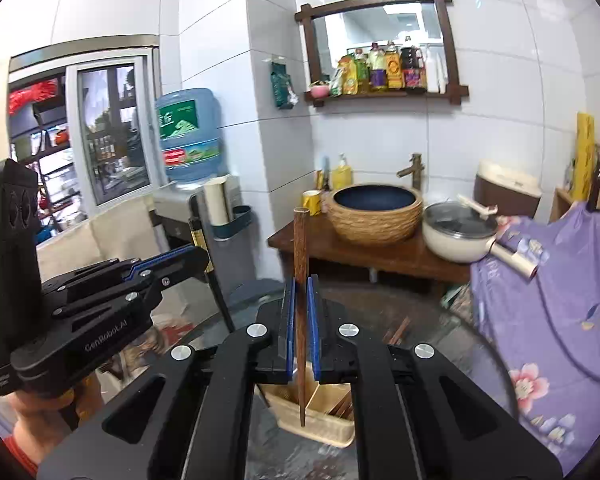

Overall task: Organize utensils
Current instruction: 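Lower both chopsticks into the cream basket and open both tools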

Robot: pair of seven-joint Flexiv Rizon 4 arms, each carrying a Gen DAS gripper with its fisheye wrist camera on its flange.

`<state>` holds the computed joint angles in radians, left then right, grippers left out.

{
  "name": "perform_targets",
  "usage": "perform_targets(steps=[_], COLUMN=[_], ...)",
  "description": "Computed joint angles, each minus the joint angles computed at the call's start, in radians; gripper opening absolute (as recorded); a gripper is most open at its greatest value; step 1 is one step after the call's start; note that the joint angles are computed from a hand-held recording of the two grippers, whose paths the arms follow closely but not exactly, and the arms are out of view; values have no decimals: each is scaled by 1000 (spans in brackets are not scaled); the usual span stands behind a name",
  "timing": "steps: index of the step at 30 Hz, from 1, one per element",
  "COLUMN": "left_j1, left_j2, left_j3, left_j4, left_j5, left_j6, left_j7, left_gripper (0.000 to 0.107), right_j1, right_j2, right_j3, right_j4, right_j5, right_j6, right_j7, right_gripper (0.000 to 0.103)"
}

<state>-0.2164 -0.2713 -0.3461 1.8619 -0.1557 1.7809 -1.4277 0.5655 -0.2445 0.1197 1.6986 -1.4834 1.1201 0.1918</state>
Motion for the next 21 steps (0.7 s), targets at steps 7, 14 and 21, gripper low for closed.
perform_targets(steps=[7, 14, 21], left_j1=[-217, -195, -155], left_j2=[-108, -177, -215], left_j3=[250, 234, 192], left_j4=[-122, -109, -83], left_j5=[-18, -23, -14], left_j6=[-41, -78, -107], left_j7=[-33, -44, -28], left_gripper=[6, 6, 6], right_j1=[15, 21, 29], right_j2=[-84, -155, -183], right_j3=[-32, -71, -101], right_j4=[-50, -19, 9], right_j5=[68, 99, 44], right_j6=[-29, 32, 57], right_j7=[-35, 26, 84], right_gripper=[7, 7, 7])
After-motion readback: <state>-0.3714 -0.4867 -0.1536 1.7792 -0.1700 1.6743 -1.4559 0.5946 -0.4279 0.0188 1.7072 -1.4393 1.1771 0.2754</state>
